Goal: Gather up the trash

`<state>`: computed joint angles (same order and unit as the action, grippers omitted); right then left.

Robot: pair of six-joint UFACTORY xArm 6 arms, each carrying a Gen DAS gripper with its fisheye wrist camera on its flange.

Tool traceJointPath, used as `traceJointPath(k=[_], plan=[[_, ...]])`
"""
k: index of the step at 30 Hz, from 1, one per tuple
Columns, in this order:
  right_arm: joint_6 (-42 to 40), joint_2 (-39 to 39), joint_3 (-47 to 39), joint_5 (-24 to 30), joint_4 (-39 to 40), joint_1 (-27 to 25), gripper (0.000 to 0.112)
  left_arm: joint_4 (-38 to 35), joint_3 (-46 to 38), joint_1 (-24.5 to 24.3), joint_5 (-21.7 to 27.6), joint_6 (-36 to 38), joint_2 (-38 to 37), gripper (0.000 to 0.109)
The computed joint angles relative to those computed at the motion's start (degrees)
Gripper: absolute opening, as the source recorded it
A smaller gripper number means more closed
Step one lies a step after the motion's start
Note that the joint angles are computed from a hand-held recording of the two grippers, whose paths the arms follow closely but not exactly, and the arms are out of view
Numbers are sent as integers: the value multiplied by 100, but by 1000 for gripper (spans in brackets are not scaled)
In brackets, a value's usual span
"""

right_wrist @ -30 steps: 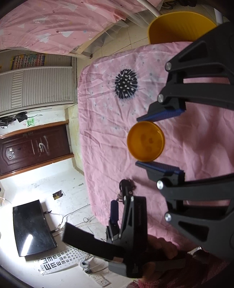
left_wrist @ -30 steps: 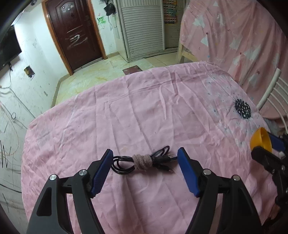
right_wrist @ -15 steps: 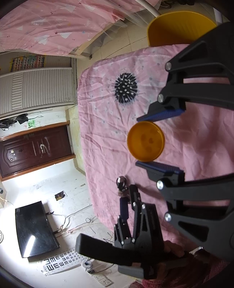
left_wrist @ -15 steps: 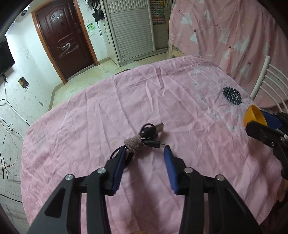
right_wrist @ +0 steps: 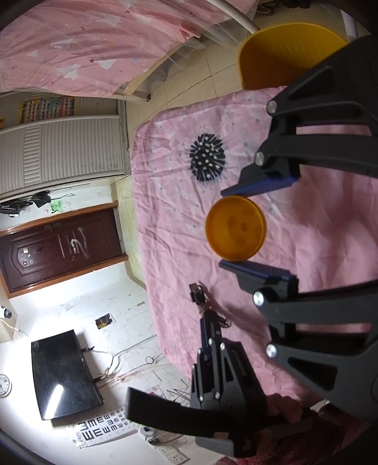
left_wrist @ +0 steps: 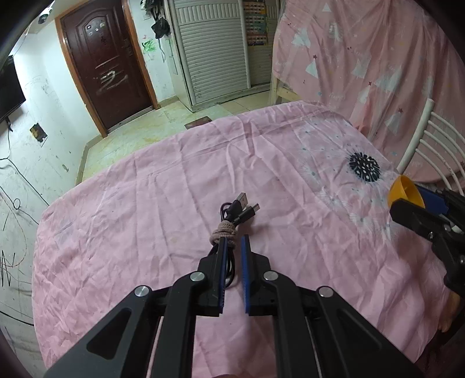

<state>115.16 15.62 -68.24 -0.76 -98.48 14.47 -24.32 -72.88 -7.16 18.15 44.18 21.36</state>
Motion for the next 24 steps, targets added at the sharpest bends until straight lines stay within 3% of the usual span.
traceJointPath(k=[10,18,20,21,22,23,24], plan=[[133,-40,28,-24,-124,-44,41,146,-250,-1,130,-176,206,2],[-38,5,35,-51,57,-79,41,-385,-313,-46,147,365,267,7],[-34,12,35,-58,59,-85,41,-513,-358,-49,219,490,285,15],[-30,14,35,-62,56,-88,41,-602,-388,-50,288,584,291,28],[10,13,33,-59,22,-82,41,-504,-415,-55,309,497,312,57],[10,13,33,-59,22,-82,41,-392,-439,-63,289,363,340,69],[-6,13,38,-52,32,-80,41,-368,-434,-80,171,286,367,75]])
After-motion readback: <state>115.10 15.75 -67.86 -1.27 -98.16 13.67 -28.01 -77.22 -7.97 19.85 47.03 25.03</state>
